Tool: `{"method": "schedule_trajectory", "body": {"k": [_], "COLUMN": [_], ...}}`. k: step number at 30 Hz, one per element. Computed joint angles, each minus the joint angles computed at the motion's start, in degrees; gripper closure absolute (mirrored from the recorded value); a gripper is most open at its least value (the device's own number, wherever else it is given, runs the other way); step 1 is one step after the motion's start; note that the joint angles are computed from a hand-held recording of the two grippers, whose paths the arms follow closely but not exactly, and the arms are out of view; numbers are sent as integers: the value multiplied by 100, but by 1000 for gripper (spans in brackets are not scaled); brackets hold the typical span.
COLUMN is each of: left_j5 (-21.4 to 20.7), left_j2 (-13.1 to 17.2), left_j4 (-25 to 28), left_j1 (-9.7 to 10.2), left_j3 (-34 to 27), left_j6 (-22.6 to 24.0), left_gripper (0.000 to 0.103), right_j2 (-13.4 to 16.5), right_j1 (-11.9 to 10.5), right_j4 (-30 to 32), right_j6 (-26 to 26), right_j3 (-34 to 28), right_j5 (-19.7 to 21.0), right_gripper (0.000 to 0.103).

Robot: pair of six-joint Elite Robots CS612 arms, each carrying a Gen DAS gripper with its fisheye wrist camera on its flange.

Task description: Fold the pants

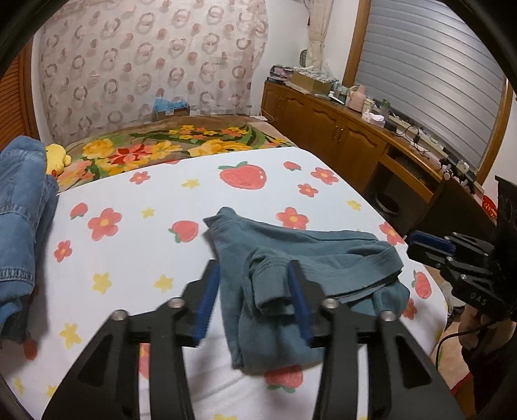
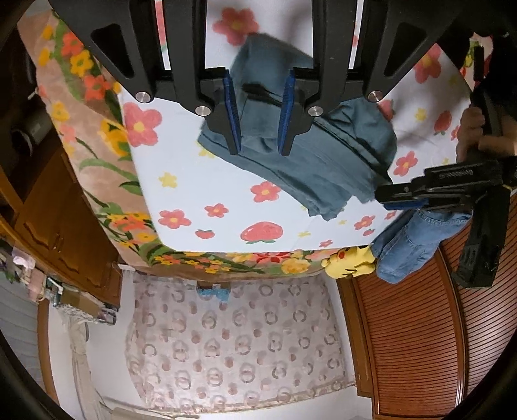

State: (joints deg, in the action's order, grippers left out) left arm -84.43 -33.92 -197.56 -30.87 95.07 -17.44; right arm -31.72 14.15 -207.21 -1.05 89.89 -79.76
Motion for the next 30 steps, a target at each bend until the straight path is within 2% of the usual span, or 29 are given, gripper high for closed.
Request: {"method": "schedule_trajectory", "body": {"k": [4, 9, 14, 20, 30], "left_j5": [-69, -141, -157, -40, 208], "left_j2": [-11, 31, 85, 169, 260], "left_j4": [-50, 55, 330, 812, 1081], "left_j1": [17, 15, 15, 6, 20], "left_j3": [132, 205, 140, -185, -606], "left_j6": [38, 114, 175, 473, 679], "left_gripper": [55, 55, 55, 55, 55], "right_j2": [-39, -27, -1, 34, 158], "right_j1": [5, 20, 54, 94, 84], "right_j4": [151, 453, 796, 1064, 1025], "right_j6": [-300, -523, -625, -695, -919], "right_j3": [110, 132, 9, -239, -606], "right_j5": [57, 28, -126, -403, -546], "right_gripper": [78, 66, 66, 66, 66]}}
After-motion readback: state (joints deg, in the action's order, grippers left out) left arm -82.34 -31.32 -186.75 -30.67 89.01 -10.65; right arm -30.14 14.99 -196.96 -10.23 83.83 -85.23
